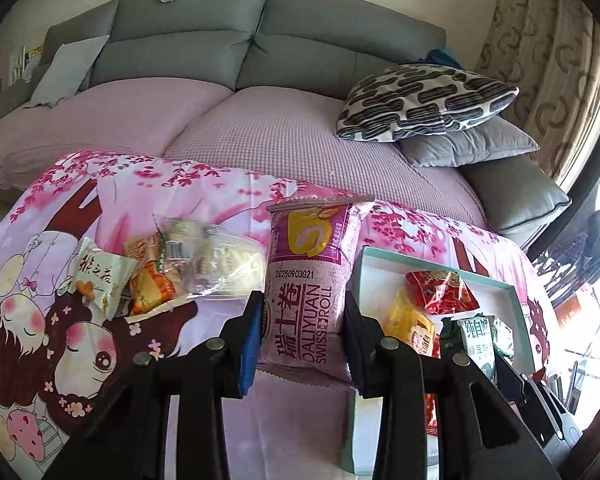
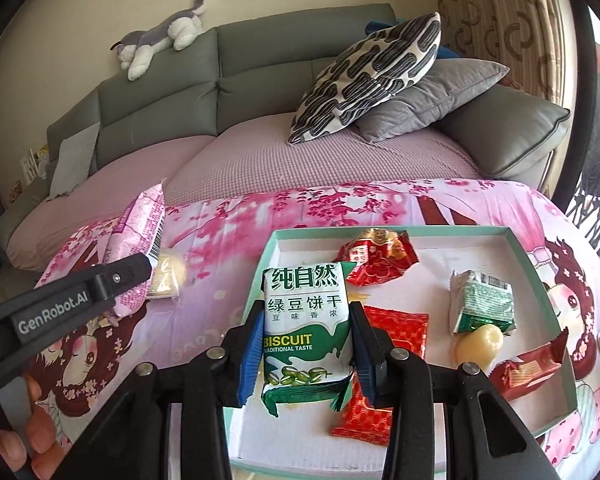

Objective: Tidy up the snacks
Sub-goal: 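Carry the biscuit box and Swiss roll bag over the tray with both grippers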

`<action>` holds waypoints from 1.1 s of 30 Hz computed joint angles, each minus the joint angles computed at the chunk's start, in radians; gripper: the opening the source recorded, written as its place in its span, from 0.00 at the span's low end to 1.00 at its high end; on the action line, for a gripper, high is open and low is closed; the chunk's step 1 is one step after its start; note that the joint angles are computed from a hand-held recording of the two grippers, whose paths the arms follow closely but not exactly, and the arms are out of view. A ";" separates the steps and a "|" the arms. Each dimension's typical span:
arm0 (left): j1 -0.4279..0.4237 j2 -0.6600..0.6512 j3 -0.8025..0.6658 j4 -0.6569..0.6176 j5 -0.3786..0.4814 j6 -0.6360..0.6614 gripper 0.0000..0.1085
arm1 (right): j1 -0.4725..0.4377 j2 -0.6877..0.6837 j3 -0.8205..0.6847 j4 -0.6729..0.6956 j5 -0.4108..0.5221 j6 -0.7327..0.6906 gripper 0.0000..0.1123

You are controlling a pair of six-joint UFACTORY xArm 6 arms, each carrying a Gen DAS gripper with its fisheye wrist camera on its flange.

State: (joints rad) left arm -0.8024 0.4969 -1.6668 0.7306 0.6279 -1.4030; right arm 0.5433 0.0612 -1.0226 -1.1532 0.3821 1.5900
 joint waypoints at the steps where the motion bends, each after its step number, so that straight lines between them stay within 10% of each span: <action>1: -0.005 0.012 -0.018 -0.009 0.006 0.013 0.35 | -0.008 -0.010 0.013 -0.002 -0.003 0.006 0.38; 33: -0.031 0.474 -0.694 -0.220 0.226 0.399 0.35 | -0.148 -0.038 0.094 0.043 0.012 0.016 0.38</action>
